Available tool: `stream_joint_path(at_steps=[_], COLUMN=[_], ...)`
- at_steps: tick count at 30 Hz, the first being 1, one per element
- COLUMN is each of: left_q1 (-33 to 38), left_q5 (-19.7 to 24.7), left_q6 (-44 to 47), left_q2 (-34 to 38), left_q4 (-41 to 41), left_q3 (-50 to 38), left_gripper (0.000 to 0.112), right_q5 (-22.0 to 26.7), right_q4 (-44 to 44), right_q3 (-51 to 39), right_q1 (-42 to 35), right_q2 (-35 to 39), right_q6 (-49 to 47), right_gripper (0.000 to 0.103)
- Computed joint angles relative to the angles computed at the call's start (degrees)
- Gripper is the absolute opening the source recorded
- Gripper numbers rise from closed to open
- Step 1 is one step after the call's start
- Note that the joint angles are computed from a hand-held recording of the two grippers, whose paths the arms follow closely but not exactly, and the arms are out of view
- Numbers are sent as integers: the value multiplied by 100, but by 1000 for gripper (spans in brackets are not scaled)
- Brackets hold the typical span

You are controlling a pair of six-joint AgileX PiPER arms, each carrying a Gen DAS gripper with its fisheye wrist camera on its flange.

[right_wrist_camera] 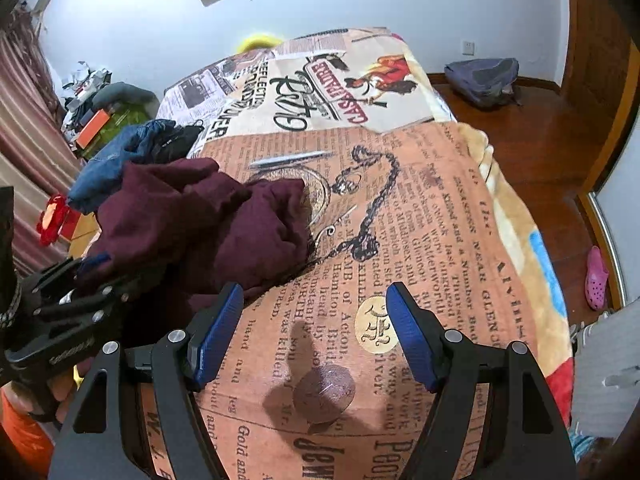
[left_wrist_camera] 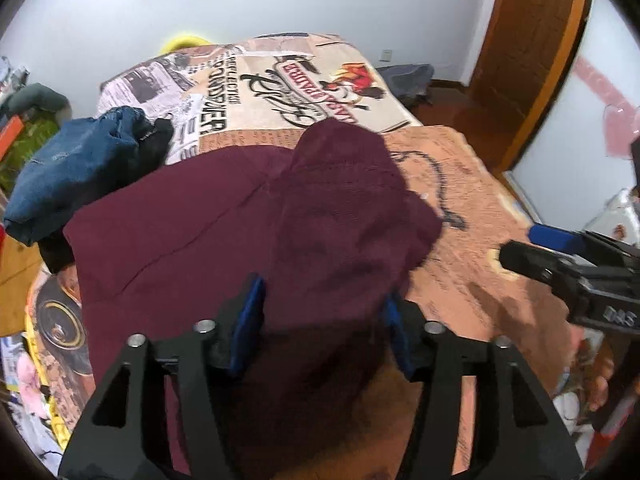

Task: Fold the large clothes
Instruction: 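Lay the folded skirt down and open the left tool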

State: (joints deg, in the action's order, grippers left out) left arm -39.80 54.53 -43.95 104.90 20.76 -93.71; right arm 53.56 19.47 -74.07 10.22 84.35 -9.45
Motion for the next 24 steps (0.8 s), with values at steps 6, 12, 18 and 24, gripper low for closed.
stream_joint_path(at_steps=[6,12,18,24], left_q1=[-210,-381,410,1203], left_q5=[-371,42,-53,-653], left_q6=[181,-863,-1145,-885], left_q2=[-900,-1755,-2472,-2704], left_q4=[86,1676,1519,751], left_q3=[657,1484,2406,3293], left_gripper=[79,92,93,93], right_q5=[133,312,498,852], right_q4=[198,480,744,698], right_q3=[-275,-809,-1482,-2168], right_q1=[179,738,1190,1415], right_q2=[-60,213,910,1810], right_q6=[-148,-226,-226,248], right_gripper=[71,71,71,71])
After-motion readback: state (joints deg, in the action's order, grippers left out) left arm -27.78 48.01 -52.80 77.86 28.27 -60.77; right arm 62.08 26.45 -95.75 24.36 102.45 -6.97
